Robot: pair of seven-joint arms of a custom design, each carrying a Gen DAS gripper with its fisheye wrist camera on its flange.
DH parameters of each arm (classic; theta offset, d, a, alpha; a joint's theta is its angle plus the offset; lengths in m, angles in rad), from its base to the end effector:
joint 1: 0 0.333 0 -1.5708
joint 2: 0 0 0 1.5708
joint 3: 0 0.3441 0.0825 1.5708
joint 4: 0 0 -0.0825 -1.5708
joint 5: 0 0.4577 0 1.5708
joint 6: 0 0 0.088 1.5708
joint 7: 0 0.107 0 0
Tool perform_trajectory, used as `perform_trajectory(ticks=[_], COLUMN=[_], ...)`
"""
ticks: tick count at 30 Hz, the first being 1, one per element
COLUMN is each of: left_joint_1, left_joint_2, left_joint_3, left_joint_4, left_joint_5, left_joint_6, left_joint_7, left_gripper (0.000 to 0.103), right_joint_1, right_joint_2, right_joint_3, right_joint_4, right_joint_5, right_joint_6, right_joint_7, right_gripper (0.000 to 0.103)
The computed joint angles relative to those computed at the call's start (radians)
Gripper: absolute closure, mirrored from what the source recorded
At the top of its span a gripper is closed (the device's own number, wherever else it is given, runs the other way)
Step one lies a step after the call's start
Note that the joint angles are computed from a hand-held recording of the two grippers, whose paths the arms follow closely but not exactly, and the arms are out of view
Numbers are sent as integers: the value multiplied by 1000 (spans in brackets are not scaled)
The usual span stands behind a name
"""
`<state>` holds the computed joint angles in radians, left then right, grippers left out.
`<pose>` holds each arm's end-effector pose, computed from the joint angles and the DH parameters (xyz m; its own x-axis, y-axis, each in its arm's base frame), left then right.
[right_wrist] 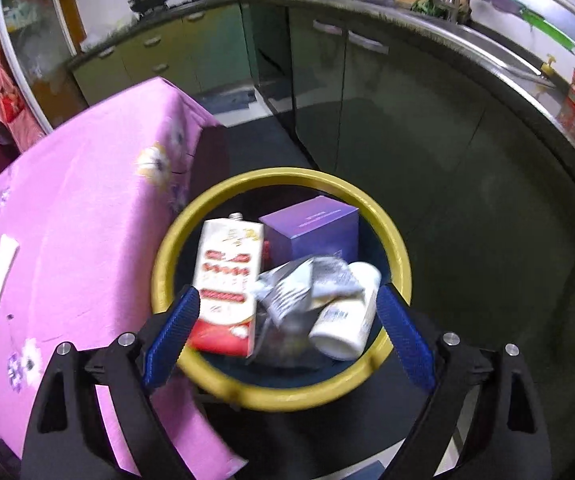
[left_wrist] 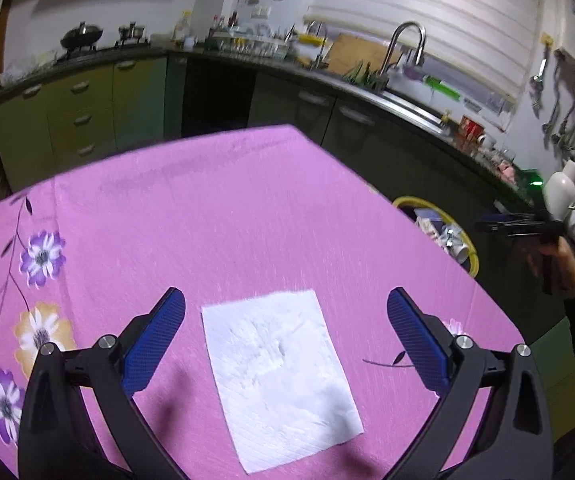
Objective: Collect trash
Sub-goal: 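Carry the silver wrapper over the yellow bin and release it, then grasp the white tissue on the tablecloth with the left gripper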
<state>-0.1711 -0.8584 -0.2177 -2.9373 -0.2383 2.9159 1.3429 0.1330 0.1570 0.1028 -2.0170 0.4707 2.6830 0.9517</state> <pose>0.3524 -0.1210 0.4582 -0.0400 -0.9771 0.2091 -0.6934 -0.1235 -0.7099 0.6708 0.1442 0.4152 0.4812 -0.8727 -0.0832 -0.7515 -0.3617 -0.5518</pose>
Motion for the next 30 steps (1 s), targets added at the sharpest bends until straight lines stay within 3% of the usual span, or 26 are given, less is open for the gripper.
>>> perform_trajectory(ticks=[2,8,15,17,26,29,30], left_joint_1=[46,82,133,165,155,133,123], left_joint_2=[4,57,151,163,227,219,209], left_joint_3=[-58,-129,-180,-217,-210,-195,-188], left_joint_4=[21,74,137,158,208,203,197], left_joint_5=[17,71,173,236,397,424,427], left_joint_6=[-76,-230,-299,-331,-389,-386,-386], left_joint_7=[-57,-223,-444,-511,-625,-636,-634], left_gripper=[7,7,7,7,7,16,25], right_joint_1=[-9,57,122,130,141,142,142], right_joint_2=[-63,-170,-198,-201,-196,-201,-201], right_joint_3=[17,-18,-60,-64,-66,-65,-65], right_joint_4=[-67,-182,-216,-218,-218,-221,-220], right_joint_5=[96,278,395,421,456,459,459], right_joint_6=[15,22,-3,-17,-41,-44,-46], right_joint_7=[-78,-233,-365,-394,-439,-440,-440], right_gripper=[14,12,12,12,12,12,12])
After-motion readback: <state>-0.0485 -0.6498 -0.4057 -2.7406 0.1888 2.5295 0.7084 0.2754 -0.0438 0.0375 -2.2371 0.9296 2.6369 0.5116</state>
